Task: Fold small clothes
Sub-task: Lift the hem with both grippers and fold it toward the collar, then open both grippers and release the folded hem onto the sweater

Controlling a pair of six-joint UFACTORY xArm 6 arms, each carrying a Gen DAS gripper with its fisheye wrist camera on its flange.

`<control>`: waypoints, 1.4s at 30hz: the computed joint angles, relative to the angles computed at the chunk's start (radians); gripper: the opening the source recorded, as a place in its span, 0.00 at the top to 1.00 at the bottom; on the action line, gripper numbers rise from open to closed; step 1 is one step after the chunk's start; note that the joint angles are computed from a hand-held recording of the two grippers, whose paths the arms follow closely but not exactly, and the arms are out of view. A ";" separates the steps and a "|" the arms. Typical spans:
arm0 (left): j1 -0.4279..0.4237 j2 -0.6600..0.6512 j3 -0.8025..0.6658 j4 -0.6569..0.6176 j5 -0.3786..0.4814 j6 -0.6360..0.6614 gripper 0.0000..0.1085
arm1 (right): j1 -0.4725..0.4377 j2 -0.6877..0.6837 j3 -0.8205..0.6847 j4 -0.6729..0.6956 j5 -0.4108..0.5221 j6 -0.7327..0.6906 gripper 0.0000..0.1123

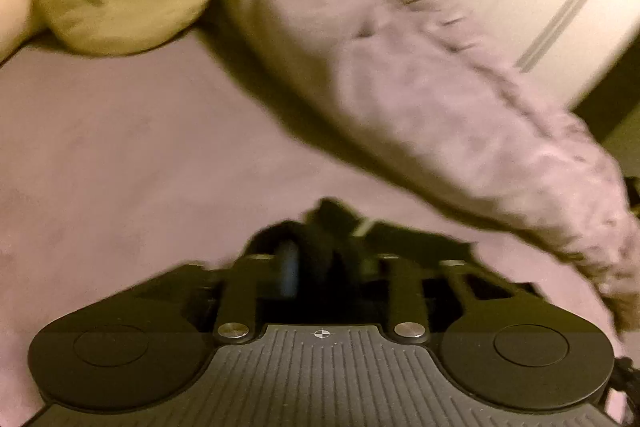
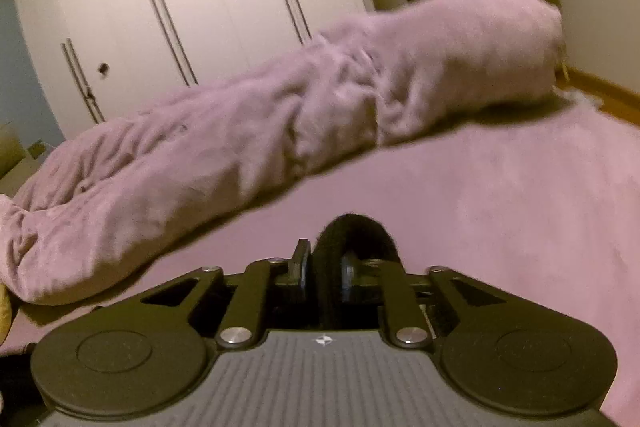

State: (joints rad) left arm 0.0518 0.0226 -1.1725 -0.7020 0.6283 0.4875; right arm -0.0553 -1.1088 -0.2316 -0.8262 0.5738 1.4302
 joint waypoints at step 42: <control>-0.155 -0.314 0.497 -0.185 -0.267 0.646 0.18 | 0.657 -0.154 0.121 -0.192 0.402 0.250 0.66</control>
